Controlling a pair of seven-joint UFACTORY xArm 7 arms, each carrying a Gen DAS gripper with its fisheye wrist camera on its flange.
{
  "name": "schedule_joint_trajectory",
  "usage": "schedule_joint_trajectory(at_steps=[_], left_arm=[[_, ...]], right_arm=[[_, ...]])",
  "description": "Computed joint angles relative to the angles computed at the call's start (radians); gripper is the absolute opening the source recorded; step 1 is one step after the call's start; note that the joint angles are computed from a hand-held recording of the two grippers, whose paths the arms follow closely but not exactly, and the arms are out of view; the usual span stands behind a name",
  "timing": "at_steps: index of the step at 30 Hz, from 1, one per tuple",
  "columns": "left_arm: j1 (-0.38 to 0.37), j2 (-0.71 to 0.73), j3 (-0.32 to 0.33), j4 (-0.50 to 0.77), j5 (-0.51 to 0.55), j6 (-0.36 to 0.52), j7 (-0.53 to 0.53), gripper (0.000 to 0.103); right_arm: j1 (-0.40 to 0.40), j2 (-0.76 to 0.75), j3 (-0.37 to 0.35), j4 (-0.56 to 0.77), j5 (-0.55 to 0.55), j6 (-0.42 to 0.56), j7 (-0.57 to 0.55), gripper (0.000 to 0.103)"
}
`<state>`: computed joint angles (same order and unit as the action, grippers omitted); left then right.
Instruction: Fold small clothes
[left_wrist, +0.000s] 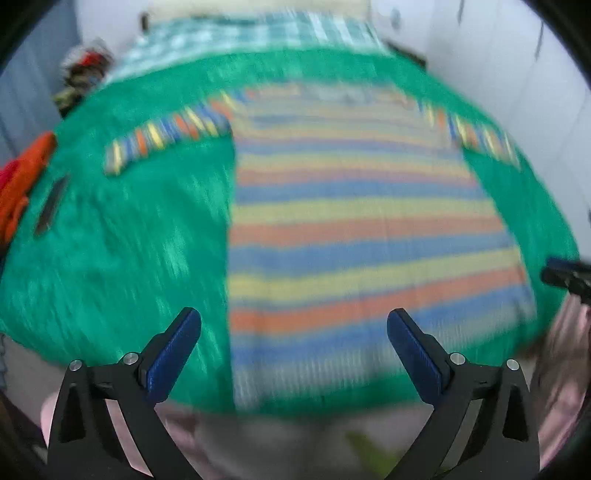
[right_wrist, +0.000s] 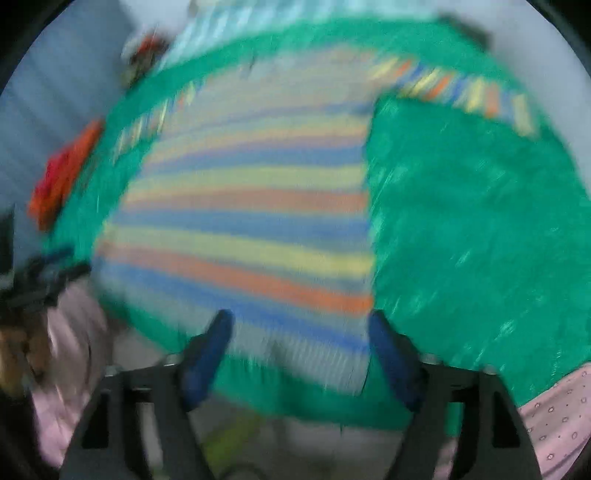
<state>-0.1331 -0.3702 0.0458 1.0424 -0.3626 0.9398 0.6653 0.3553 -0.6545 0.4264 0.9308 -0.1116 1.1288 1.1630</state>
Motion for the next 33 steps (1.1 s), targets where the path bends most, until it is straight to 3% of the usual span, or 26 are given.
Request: schedule_joint_trajectory(at_steps=[1,3,8,11,13,14,22,33], left_arm=[[0.004,0.045,-0.013,0.034,-0.018,-0.026,-0.011,0.101],[0.004,0.162,-0.057,0.105,-0.019,-0.136,-0.092,0.101],[-0.028,0.369,-0.110,0.220,-0.027,-0.303,-0.128,0.101],[-0.136,0.485,-0.029,0.238,0.122,-0.302,-0.207,0.103],[-0.039,0.444,-0.131,0.149,0.047,-0.422,-0.156,0.103],[-0.002,0.429,-0.162,0.130,0.019,-0.440,-0.144,0.103],[0.003,0.427,-0.154,0.131,-0.030,-0.408,-0.123,0.103],[-0.006,0.428,-0.159,0.122,-0.007,-0.422,-0.147,0.103]], right_arm=[[-0.053,-0.043,0.044,-0.023,-0.072,-0.023,0.079,0.086],[-0.118,-0.067,0.109,-0.033,-0.159,0.031,0.154,0.086],[-0.116,-0.113,0.105,-0.080,-0.157,0.095,0.243,0.086],[-0.110,-0.122,0.108,-0.074,-0.164,0.138,0.250,0.086],[-0.106,-0.120,0.116,-0.068,-0.164,0.145,0.260,0.086],[-0.097,-0.130,0.108,-0.075,-0.165,0.145,0.255,0.086],[-0.098,-0.144,0.090,-0.099,-0.184,0.089,0.230,0.086],[-0.113,-0.157,0.106,-0.101,-0.198,0.053,0.230,0.086]])
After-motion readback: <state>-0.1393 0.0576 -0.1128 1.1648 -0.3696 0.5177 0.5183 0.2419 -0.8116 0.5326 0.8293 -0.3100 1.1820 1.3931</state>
